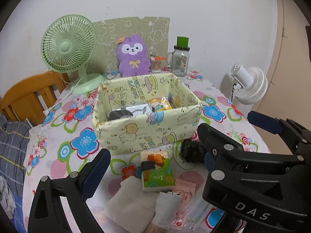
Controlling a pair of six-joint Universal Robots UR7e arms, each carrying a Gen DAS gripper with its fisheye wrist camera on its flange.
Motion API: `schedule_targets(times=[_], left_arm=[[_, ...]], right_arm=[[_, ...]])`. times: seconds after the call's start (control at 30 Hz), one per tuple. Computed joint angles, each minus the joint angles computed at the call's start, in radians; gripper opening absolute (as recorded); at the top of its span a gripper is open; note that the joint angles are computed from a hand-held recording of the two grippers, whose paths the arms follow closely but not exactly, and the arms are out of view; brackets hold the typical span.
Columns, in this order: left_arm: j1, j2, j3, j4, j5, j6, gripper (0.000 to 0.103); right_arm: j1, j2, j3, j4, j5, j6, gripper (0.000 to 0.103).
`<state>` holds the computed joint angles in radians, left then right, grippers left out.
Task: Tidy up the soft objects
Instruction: 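Withdraw both open tools from the fabric box toward the remaining items, then grasp the green tissue pack with the left tool while the right tool grasps the black plastic bundle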
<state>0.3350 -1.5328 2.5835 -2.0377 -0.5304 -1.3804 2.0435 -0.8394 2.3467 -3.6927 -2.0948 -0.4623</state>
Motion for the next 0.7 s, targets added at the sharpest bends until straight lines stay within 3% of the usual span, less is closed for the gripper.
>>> schedule_targets(times=[0.7], left_arm=[[0.038,0.066,0.067,-0.132,-0.029,0.022,0.098]], right_arm=[[-0.081,0.058,0.041,-0.058,0.032,-0.03,0.091]])
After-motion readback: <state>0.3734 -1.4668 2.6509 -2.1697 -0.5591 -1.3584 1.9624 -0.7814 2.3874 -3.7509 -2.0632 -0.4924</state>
